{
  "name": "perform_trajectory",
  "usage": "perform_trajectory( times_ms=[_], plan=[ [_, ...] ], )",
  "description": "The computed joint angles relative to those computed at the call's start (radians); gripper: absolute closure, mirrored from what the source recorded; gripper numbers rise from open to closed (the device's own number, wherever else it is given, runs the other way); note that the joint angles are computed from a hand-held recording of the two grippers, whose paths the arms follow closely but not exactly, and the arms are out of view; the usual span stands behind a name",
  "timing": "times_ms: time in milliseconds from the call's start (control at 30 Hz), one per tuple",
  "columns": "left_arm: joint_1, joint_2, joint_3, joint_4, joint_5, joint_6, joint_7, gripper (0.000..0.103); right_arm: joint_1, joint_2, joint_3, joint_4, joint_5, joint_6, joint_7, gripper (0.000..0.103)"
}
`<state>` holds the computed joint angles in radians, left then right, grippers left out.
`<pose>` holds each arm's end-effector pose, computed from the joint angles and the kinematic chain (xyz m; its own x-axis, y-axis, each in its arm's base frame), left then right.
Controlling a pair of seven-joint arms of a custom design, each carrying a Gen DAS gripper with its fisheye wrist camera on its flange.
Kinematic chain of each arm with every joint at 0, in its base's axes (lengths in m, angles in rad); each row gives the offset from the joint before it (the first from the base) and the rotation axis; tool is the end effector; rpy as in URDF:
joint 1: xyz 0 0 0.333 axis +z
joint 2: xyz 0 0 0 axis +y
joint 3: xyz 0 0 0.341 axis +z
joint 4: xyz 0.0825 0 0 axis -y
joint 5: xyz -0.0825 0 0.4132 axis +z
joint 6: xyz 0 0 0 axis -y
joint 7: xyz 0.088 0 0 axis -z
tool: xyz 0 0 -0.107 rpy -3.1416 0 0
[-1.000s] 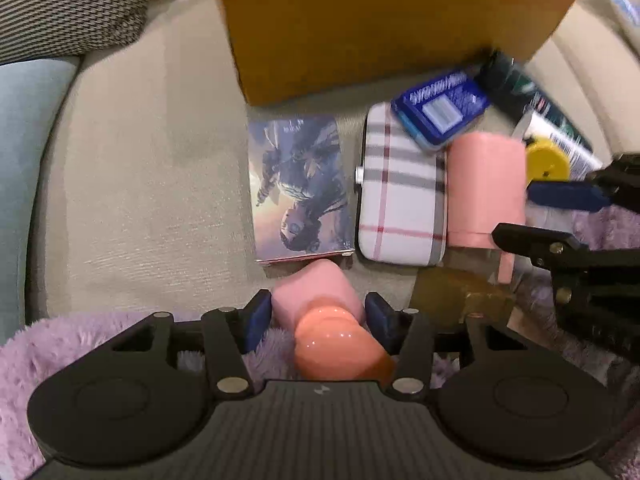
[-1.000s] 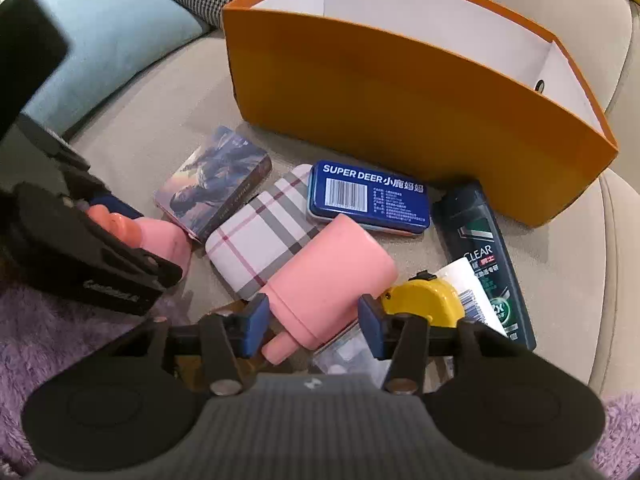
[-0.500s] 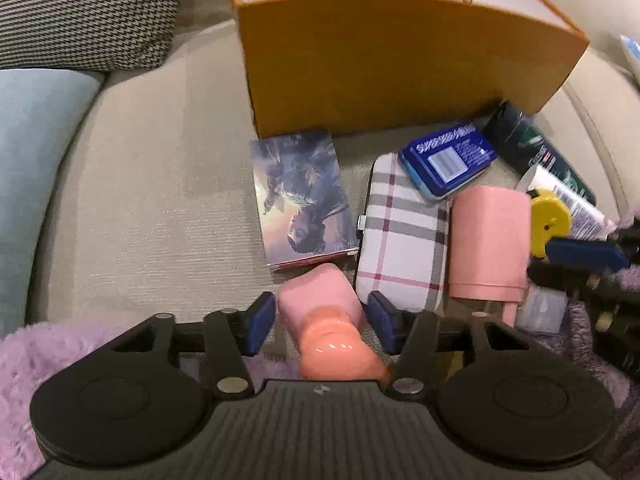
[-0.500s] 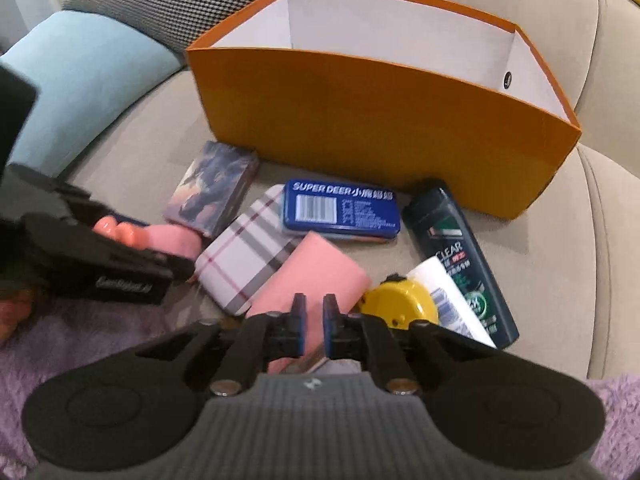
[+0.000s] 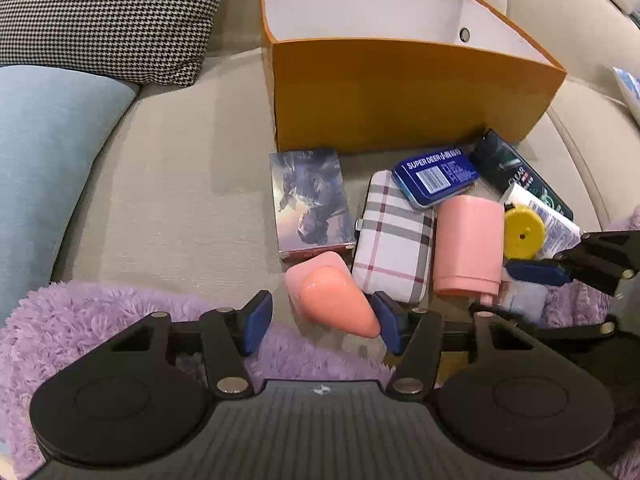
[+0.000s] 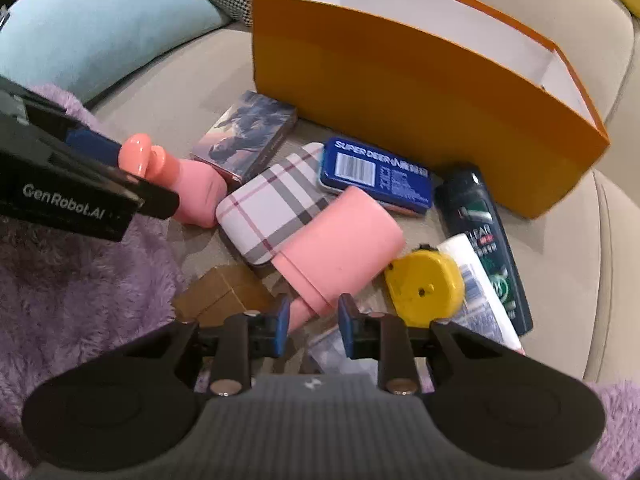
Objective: Organize rigid objects
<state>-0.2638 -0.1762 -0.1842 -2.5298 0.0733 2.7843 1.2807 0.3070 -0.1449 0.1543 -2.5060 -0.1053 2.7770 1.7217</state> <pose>0.4466 -0.2187 0.3881 -0.2311 -0.9722 0.0372 -0.8875 0.1950 -0.4175 0.4504 0.2294 0.3833 0.3860 -0.9218 0.0352 -0.8372 -0.3660 -0.4064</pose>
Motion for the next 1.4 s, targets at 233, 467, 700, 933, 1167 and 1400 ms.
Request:
perform_trajectory(
  times_ms=[233,467,700,933,1167,1400],
  plan=[
    [0.006,0.001,0.001,-0.019,0.004,0.063,-0.032,0.042,0.000,0.045,-0.011,0.030,-0.038,-0.032,0.052,0.064],
    [0.032,0.012,-0.008,-0.018,0.065,0.101,-0.104,0.070,-0.078,-0.031,0.030,-0.003,-0.232,0.061,0.243,0.081],
    [0.012,-0.013,0.008,-0.028,0.052,0.126,-0.072,0.074,-0.097,-0.046,0.019,0.001,-0.195,0.095,0.278,0.091],
    [0.077,0.025,-0.052,0.006,0.206,0.158,-0.158,0.075,-0.067,-0.027,-0.004,0.017,-0.008,0.089,0.172,0.094],
    [-0.003,0.029,0.005,0.002,0.000,0.103,-0.018,0.069,-0.033,-0.051,-0.025,-0.011,0.096,0.086,0.081,0.093],
    [-0.043,-0.030,0.025,-0.024,-0.074,0.084,0.103,0.023,-0.015,-0.080,-0.035,-0.039,0.186,0.096,-0.013,0.076]
  ],
)
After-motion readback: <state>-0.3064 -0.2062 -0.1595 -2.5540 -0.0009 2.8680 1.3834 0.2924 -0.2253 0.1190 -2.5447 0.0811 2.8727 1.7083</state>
